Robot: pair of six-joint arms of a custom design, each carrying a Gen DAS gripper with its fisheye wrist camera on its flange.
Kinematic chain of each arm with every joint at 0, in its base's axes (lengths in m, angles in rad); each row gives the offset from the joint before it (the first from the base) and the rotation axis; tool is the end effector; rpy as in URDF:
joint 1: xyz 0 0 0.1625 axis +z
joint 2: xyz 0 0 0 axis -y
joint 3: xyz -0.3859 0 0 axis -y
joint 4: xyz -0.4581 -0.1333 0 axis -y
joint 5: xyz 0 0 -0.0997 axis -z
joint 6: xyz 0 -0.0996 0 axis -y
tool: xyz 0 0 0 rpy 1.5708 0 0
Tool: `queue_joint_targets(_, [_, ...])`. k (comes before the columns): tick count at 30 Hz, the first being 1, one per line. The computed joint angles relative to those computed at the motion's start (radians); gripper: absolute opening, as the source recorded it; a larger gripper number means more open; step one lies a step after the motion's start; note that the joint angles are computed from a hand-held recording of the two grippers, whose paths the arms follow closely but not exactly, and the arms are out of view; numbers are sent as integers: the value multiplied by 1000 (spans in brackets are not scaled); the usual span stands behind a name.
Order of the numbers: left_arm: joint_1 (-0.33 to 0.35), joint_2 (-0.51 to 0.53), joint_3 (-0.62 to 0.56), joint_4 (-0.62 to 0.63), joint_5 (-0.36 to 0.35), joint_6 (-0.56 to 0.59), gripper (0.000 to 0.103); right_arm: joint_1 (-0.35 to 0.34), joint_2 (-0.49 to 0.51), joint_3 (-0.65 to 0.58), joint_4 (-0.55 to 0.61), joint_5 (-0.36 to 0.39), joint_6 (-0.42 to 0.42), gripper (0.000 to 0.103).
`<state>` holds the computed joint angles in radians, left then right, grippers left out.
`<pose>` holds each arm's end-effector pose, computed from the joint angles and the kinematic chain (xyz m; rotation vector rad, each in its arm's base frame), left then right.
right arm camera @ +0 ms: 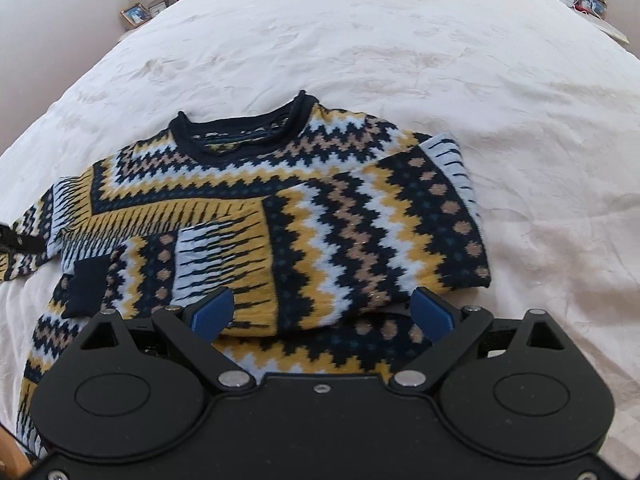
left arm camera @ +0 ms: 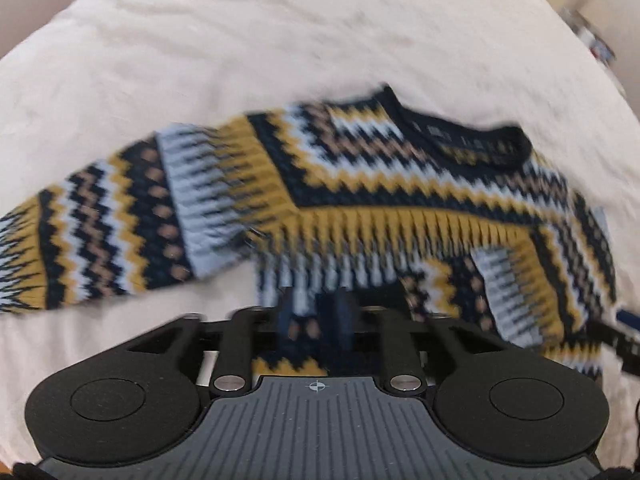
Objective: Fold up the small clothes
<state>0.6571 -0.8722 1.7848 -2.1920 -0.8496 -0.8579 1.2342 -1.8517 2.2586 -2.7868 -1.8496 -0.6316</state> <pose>-0.3554 -0.5256 -0.0047 0.2019 2.4213 -0.4832 -0.0493 -0.4614 0.3580 0.2121 -2.4183 0.7601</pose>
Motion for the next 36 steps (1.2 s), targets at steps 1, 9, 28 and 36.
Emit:
queue_joint_targets(1, [0, 12, -7, 10, -8, 5, 30, -2, 3, -3, 4, -2, 1, 96])
queue_joint_targets(9, [22, 85, -64, 138, -59, -36, 31, -7, 8, -21, 44, -3, 19, 96])
queue_joint_targets(28, [-36, -13, 0, 203, 142, -243, 5, -21, 14, -33, 35, -3, 26, 96])
queue_joint_targets(36, [-10, 48, -43, 238, 118, -193, 7, -19, 93, -115, -21, -30, 33, 96])
